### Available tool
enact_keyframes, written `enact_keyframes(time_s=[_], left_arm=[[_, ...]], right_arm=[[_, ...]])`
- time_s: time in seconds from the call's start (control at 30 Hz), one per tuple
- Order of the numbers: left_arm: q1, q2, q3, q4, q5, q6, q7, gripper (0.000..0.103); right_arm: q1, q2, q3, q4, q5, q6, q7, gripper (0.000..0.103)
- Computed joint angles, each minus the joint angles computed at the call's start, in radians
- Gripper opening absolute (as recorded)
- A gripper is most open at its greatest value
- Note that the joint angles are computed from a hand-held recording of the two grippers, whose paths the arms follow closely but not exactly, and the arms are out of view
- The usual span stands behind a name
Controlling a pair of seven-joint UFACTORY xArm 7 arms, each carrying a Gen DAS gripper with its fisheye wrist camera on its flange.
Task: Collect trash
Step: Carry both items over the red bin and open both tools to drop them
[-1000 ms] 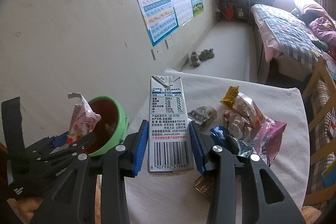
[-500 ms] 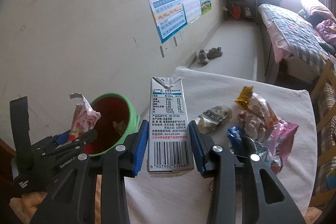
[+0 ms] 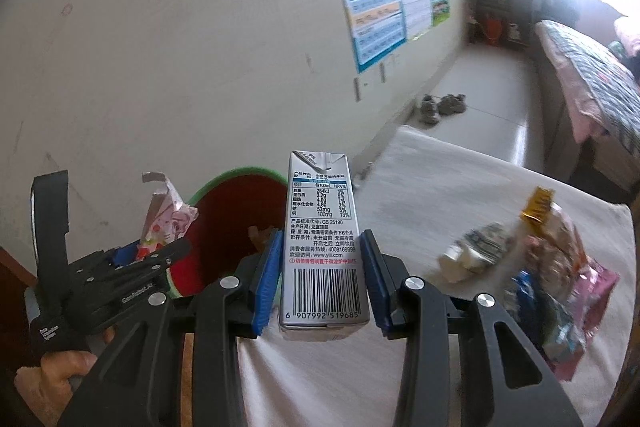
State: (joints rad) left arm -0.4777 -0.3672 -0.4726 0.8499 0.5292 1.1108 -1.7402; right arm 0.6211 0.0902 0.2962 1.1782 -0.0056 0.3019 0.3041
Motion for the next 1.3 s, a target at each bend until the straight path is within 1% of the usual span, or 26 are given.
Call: enact_keyframes(time_s=[0.07,0.23,0.47,0.63,1.03,1.07,1.13,1.17,1.23,1.3], left_arm=[[-0.001,-0.025,0.015,-0.032,-0.017,-0.011,0.004,0.056],[0.011,-0.071,0.027,-0.099,-0.055,-0.046,0.000,0.056],[0.039,-0.106,0.037,-0.159,-0.097,-0.109,0.014,0.056],[0.062,-0.118,0.038,-0.178,-0.113,-0.136,0.026,0.056],[0.091,-0.087,0.045,-0.168,-0.125,-0.149,0.056,0.057],[0.091,-0.086,0.047,-0.168,-0.127,-0.146,0.057,0.059],[0.093,-0.081,0.050,-0.166,-0.130,-0.142,0.054,0.065],[0.092,-0.079,0.050,-0.167,-0.132,-0.141,0.051,0.067],[0.091,-0.078,0.049,-0.165,-0.134,-0.132,0.044,0.070],[0.090,-0.079,0.043,-0.163,-0.131,-0.119,0.034,0.074]], right_arm=[[0.008,0.039,0.004,0.042,-0.003,0.011,0.000,0.038],[0.031,0.124,0.007,0.126,0.000,0.030,-0.015,0.038],[0.073,0.227,-0.002,0.239,-0.005,0.082,-0.014,0.038],[0.093,0.264,-0.014,0.275,-0.019,0.089,-0.016,0.038],[0.092,0.285,-0.010,0.290,0.000,0.083,-0.034,0.039],[0.085,0.286,-0.002,0.290,0.011,0.081,-0.045,0.039],[0.080,0.290,0.006,0.291,0.027,0.070,-0.059,0.041],[0.079,0.288,0.006,0.287,0.033,0.062,-0.062,0.046],[0.082,0.283,0.001,0.278,0.035,0.044,-0.056,0.051],[0.073,0.271,0.009,0.262,0.048,0.033,-0.065,0.052]])
